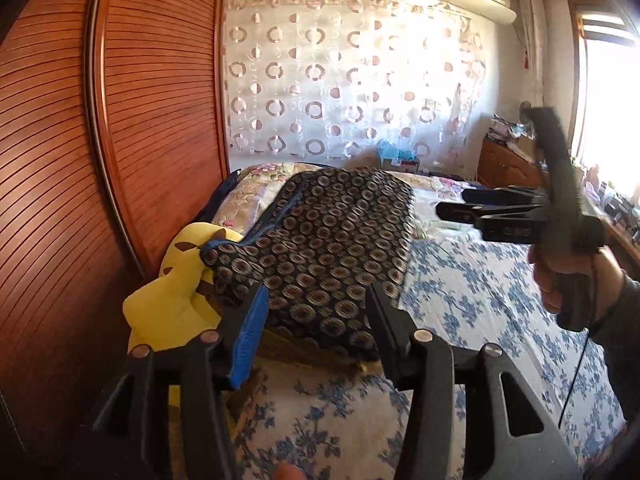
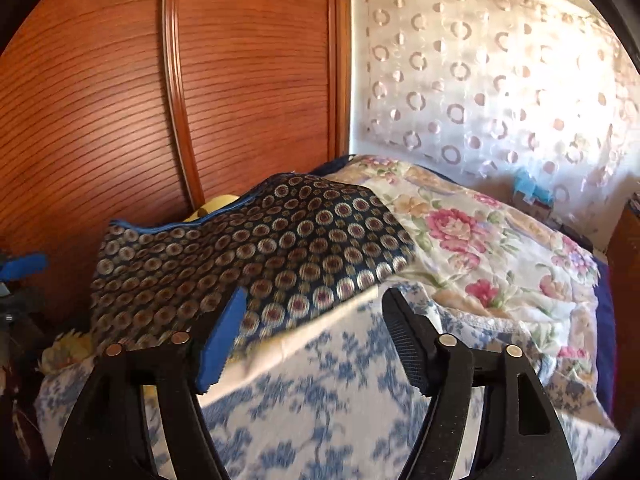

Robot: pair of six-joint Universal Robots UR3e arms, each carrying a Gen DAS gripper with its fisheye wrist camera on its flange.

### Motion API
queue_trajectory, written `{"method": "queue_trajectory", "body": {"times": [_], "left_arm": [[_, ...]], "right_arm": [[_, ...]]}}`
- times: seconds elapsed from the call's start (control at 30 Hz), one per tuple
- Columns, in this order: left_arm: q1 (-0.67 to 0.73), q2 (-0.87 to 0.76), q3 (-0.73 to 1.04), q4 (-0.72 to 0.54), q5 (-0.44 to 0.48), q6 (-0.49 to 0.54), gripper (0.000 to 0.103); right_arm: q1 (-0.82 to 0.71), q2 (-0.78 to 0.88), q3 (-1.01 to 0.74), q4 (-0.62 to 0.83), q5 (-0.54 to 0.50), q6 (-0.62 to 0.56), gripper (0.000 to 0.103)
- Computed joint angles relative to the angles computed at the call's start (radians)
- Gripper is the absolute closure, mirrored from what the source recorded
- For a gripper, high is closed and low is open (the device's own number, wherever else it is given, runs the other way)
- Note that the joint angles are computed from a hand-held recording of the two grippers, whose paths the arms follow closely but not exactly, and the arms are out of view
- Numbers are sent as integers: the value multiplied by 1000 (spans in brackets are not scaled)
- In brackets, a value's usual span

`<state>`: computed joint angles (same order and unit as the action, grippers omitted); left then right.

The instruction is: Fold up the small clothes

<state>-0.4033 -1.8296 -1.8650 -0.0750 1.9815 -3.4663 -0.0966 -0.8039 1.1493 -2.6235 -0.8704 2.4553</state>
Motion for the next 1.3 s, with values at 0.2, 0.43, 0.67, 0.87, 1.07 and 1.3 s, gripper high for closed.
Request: {"method": "queue_trajectory", "body": {"times": [0.2, 0.43, 0.67, 0.87, 1.07, 1.3], "left_arm": [[-78, -40, 29, -8, 23, -38, 53], [-173, -103, 110, -36, 61, -44, 53], [-249, -144, 189, -60, 62, -60, 53], [-323, -173, 268, -127, 96, -93, 53], [-368, -204, 373, -193, 135, -99, 53], [-408, -214, 484, -243, 193, -67, 53]], "right_arm": [[-138, -244, 387, -96, 110, -91, 22], [-338, -501, 742, -85, 217, -236, 15], [-568, -744, 977, 57, 300, -409, 14], [-792, -991, 1119, 316, 381, -623, 14], [-970, -1173, 1110, 673, 439, -810, 14], [-1152, -1286, 1036, 1040, 497, -985, 14]]}}
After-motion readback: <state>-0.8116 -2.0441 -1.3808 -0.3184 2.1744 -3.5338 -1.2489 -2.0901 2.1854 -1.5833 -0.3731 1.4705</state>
